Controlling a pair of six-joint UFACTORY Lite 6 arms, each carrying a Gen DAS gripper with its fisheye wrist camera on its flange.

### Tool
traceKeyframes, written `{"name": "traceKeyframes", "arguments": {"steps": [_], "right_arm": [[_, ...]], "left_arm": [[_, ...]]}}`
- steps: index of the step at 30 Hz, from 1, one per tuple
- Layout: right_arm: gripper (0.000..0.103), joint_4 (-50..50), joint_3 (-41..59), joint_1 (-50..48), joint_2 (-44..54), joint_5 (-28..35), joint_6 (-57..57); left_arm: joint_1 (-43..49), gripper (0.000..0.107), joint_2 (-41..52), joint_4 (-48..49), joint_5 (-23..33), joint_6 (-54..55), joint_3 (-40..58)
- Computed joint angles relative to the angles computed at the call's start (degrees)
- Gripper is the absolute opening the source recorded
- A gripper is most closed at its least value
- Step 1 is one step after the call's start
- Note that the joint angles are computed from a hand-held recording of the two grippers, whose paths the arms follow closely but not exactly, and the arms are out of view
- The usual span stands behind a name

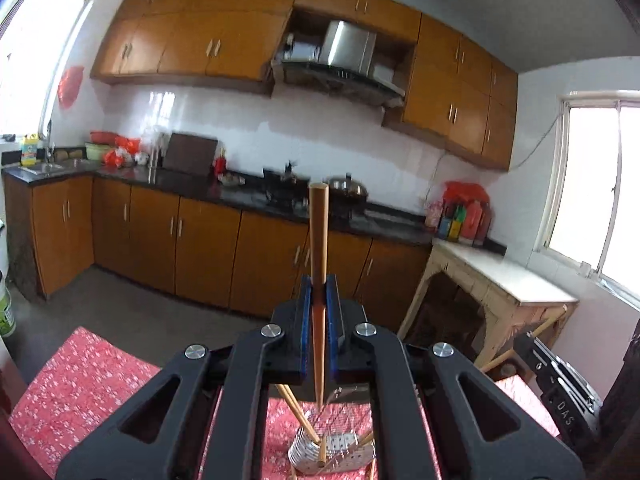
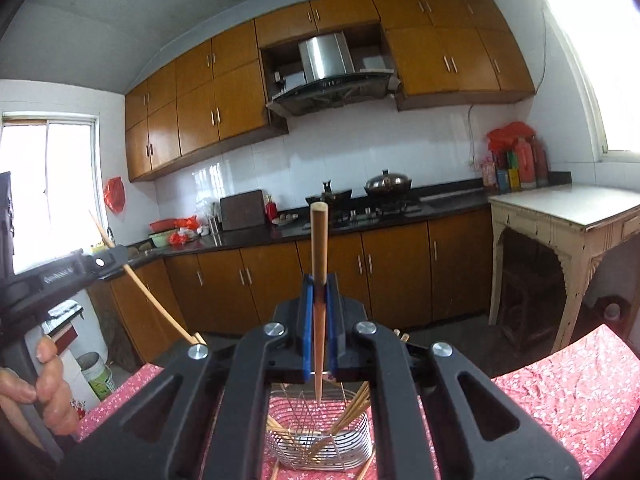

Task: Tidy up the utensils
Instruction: 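Lift both held chopsticks upright and carry them over the wire holder, then open the right gripper into the holder while the left gripper releases its chopstick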

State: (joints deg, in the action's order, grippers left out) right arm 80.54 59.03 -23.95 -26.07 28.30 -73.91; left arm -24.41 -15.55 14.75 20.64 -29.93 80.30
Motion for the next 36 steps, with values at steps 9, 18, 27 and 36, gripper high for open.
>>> {"name": "traceKeyframes", "arguments": {"steps": [9,18,27,36], "right_arm": [[0.007,4.2,-0.5,3.5,8.7,-3.1,-5.4],[0.007,0.3,3.4,3.2,17.9,0.1,-0.5],[0.017,-5.1,6.9,4.0,23.4,-1.4,5.3],[0.039,-4.2,0.1,-2.4,14.1,0.0,3.9]], "left_arm": [[4.0,0.007,5.8,-16.2,-1.9,14.1,-3.3],[1.3,0.007,9.0,-7.3,-1.6,6.9,-3.3],[1.2,0.007,9.4,-6.4,0.3,6.9,-2.7],[2.5,0.013,2.8,-5.8,3.6,6.4,-4.5]]}}
